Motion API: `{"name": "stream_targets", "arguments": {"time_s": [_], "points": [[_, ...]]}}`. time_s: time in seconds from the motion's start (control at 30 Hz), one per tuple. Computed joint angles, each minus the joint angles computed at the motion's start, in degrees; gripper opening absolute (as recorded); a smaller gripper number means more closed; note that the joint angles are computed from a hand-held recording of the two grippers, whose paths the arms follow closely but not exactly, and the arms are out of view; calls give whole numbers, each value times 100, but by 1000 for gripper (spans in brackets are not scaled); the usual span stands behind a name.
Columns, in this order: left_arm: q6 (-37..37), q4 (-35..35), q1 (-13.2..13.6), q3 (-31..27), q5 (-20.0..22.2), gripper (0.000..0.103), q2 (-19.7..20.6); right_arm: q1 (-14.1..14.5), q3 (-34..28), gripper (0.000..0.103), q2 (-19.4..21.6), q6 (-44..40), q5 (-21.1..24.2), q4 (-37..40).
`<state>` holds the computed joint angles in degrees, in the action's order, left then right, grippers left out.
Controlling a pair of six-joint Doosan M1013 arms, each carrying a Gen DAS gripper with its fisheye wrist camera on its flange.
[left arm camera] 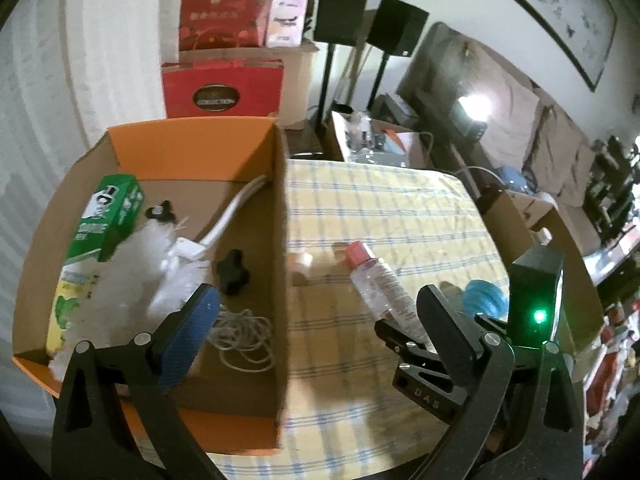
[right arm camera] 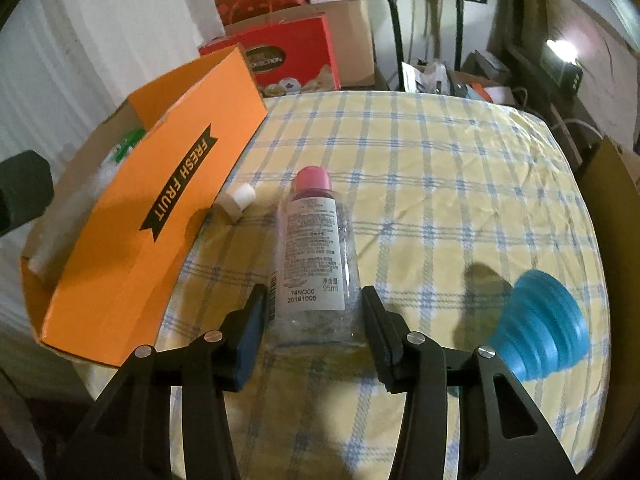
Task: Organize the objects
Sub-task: 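Close the left tool around the clear pink-capped bottle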
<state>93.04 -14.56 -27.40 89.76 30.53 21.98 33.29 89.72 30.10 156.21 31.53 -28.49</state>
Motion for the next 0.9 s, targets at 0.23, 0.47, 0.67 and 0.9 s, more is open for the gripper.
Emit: {"name": "stream_targets", "arguments": {"time_s": [0.23, 0.47, 0.67, 0.9], "points": [[731, -865, -47, -172, 395, 92, 140, -60, 332, 48, -275, 243, -262, 153], [840, -972, -203, -272, 631, 86, 252, -72, 613, 48, -471, 547, -446, 34], [1066, -1702, -180, -367, 999, 76, 481, -65, 737, 48, -551, 664, -577, -33], [1095, -2414, -157, -432, 1266, 74, 774, -48, 810, 48, -573, 735, -677, -88]]}}
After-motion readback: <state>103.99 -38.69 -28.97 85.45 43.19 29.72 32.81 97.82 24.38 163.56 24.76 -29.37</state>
